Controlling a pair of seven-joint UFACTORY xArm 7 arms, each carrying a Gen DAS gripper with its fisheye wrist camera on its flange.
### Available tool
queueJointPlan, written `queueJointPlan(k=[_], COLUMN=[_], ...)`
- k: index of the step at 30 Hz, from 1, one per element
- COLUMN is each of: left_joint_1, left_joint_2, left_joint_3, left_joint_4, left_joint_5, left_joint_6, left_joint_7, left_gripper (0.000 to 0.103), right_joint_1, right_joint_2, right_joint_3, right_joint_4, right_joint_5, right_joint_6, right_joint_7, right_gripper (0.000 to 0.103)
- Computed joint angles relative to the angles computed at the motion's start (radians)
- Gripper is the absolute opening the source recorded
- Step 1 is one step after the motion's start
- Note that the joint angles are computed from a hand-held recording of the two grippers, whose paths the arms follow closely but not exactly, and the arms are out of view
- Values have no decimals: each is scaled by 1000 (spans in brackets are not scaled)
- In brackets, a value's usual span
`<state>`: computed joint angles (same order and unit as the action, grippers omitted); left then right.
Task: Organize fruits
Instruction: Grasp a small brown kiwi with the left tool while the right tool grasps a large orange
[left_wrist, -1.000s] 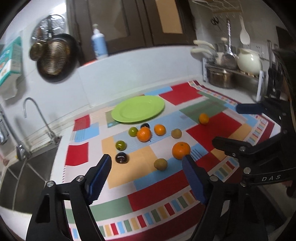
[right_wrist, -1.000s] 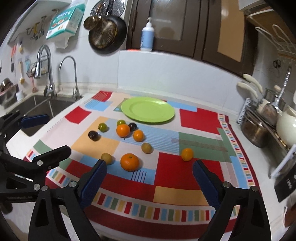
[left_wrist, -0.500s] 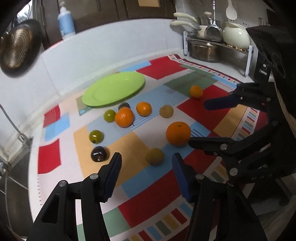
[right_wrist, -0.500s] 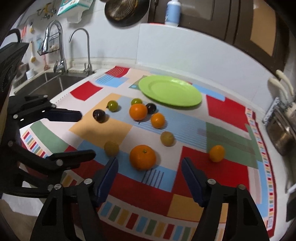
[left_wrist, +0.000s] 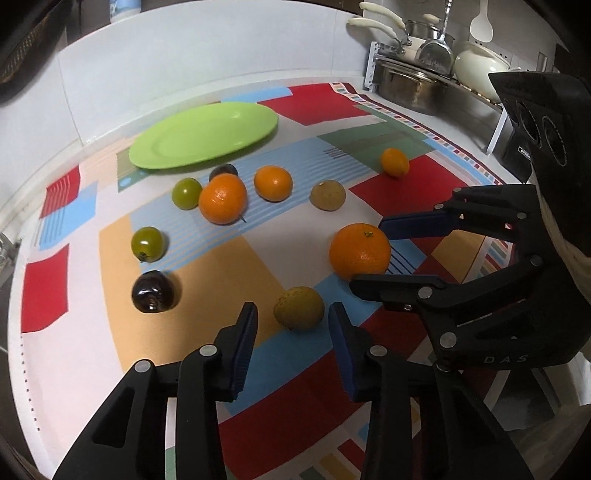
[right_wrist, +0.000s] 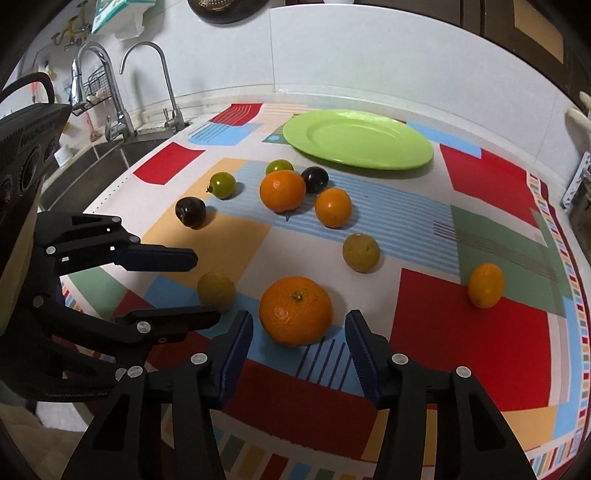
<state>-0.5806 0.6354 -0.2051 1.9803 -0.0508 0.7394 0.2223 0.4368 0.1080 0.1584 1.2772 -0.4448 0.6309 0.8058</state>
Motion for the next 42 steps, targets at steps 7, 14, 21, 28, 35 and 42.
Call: queueJointPlan(k=[7, 14, 21, 28, 35, 42], left_joint_1=[5, -2, 9, 20, 41, 52], left_joint_2=[32, 12, -42, -87, -77, -5], left_joint_3=[-11, 6, 7, 10, 2, 3], left_joint_4=[48, 29, -23, -40, 34, 183], left_joint_5=[-32, -24, -17, 2, -7, -24], left_joint_6=[29, 15, -8, -57, -48, 11], left_joint_7=[2, -36, -75, -97, -61, 4], left_gripper=[29, 29, 29, 29, 29, 29], right_joint_1=[-10, -7, 2, 18, 37, 64], right_joint_2=[6, 6, -8, -19, 1, 50], right_joint_3=[0, -4, -2, 6, 6, -8], right_joint_4=[-5, -7, -1, 47, 127, 234], right_joint_5=[54, 59, 29, -54, -129, -194], right_joint_6=[-25, -33, -27, 8, 53, 115], right_joint_7=[-30, -16, 49, 146, 217, 260], right_gripper=[46, 43, 43, 43, 43, 43])
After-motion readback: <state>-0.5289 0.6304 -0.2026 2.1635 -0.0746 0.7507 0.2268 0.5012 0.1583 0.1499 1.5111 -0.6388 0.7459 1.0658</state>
